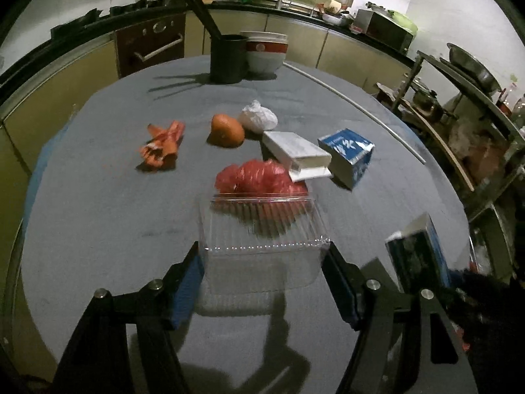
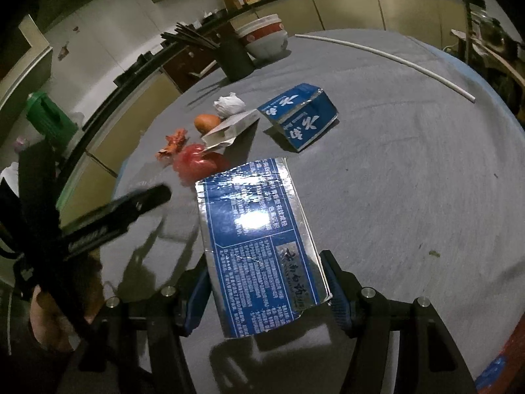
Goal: Collect trash
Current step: 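Carry the blue carton and clear tray to the red basket with both tools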
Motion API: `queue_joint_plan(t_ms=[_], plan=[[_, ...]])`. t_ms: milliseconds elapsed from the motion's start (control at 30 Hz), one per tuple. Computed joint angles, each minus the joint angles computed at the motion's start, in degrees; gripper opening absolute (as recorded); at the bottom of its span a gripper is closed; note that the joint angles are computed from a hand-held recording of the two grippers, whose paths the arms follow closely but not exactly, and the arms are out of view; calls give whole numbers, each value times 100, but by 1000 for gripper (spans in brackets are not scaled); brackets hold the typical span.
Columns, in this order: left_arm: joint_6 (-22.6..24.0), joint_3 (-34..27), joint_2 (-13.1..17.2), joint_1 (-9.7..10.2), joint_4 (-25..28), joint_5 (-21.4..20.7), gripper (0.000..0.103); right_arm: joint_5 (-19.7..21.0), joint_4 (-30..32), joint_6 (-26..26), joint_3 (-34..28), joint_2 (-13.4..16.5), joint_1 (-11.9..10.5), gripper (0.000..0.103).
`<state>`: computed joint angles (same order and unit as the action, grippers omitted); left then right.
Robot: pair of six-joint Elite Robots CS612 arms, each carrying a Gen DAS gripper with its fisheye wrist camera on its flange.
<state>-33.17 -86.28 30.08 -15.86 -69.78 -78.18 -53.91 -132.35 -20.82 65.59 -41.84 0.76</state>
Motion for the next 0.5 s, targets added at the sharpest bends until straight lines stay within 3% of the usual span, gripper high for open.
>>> queue_joint_plan(t_ms=[300, 500], plan=[[285, -290, 92, -131, 27, -44, 72, 45, -422, 272, 455, -245, -81, 65], [558, -258, 91, -272, -114, -219, 72, -64, -936, 754, 888, -458, -266, 65]])
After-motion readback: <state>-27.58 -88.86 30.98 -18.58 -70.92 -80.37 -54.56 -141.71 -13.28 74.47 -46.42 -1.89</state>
